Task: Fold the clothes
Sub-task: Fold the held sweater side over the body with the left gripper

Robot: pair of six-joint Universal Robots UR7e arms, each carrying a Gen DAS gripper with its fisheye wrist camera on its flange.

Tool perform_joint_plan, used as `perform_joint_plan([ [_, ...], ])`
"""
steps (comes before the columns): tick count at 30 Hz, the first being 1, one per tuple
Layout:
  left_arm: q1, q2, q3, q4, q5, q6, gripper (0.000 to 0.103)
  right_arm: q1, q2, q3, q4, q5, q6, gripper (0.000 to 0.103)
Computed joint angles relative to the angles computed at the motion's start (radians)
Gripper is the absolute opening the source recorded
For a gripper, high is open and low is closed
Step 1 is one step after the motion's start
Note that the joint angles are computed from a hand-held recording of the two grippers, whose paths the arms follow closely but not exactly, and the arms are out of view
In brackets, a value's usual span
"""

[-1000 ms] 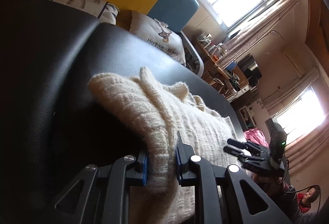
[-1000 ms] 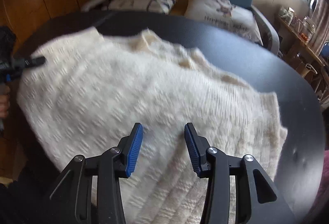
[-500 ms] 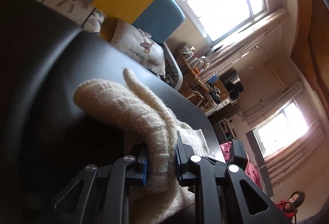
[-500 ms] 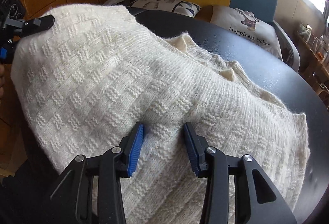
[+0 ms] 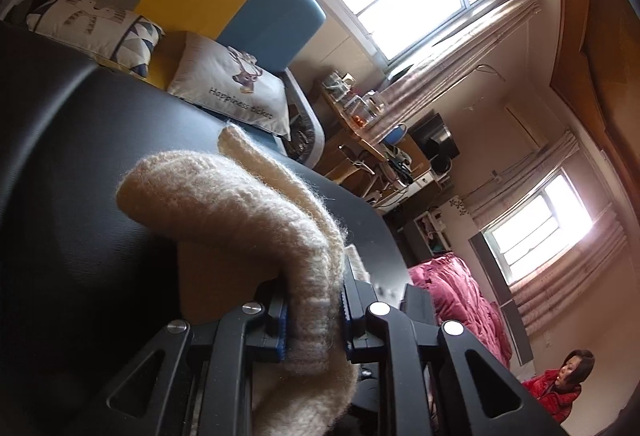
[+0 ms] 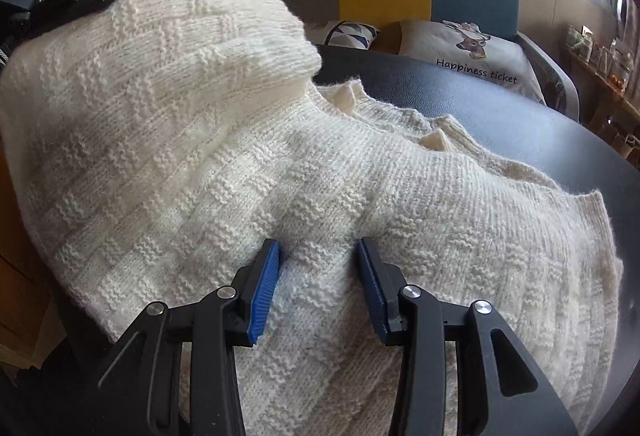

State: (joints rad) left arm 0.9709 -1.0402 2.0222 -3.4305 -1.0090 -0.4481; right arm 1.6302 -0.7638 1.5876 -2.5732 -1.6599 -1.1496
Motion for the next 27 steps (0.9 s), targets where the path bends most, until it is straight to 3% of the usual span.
perform_joint_plan([
  [9,-0.006,0.088,-0.12,0.05,-0.074,0.007,0.018,-0.028,-0.016,-0.022,0.09,0.077,0.088,0.043],
  [21,-0.022,0.203,-0.295,0.161,-0.131,0.055,0.018,-0.117,-0.029,-0.144,0.35,0.296,0.318,0.044],
  [27,-0.014,0.239,-0.332,0.2,-0.158,0.043,0.018,-0.164,-0.1,-0.114,0.314,0.292,0.345,0.044],
])
